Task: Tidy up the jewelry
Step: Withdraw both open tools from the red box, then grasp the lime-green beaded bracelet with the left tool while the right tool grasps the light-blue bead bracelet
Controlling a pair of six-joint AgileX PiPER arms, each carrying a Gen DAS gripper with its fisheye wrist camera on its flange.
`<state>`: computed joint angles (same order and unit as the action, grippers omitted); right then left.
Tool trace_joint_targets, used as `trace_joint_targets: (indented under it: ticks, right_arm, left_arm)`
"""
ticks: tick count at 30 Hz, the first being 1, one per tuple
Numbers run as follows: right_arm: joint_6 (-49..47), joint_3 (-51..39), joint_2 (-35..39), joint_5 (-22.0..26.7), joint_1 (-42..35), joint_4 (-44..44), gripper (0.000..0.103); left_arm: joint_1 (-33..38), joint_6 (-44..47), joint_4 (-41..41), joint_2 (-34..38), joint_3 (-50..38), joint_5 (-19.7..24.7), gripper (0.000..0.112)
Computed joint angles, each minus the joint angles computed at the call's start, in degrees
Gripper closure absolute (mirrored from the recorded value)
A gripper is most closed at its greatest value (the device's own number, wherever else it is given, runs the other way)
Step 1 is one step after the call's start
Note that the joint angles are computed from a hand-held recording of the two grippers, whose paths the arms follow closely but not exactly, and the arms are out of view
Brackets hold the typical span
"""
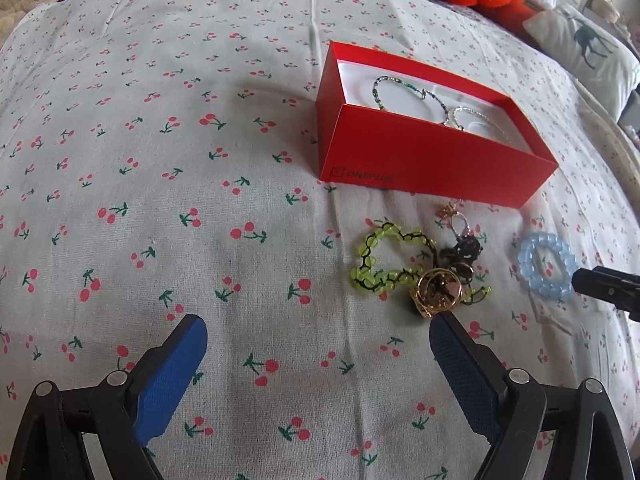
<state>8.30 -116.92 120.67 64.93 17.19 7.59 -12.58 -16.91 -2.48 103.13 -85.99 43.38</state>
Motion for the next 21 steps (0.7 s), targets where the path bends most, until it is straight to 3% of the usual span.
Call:
trace_joint_targets:
  ticks: [3, 7, 11, 18, 21]
  right_arm:
    - [-0.44, 0.22, -0.08, -0.16, 0.01, 0.16, 0.03]
    - [-0.7, 0.08, 0.01, -0.09, 0.08, 0.15, 0.03]
    - [-0.76, 0.02, 0.05, 0.01, -0.31, 0.92, 0.03]
    - [-0.63, -0.42, 0.34, 0.1, -0.85, 1.94, 0.03]
    - [-0.5, -0.62, 0.49, 0.14, -0.9, 2.08, 0.03]
  left_arm:
    - [1.17, 3.09, -4.81, 1.86, -1.79, 0.34, 0.037]
    - [1.18, 3.18, -6.62, 4.3, -4.9, 1.44, 0.067]
    - [1.39, 4.83, -9.8, 6.77, -8.64, 3.08, 0.078]
    - [-0.62, -1.07, -4.01, 12.06, -17.31, 9.1, 0.103]
    - [-0.93, -1.99, -2.93, 12.4, -18.27, 10.11, 0.106]
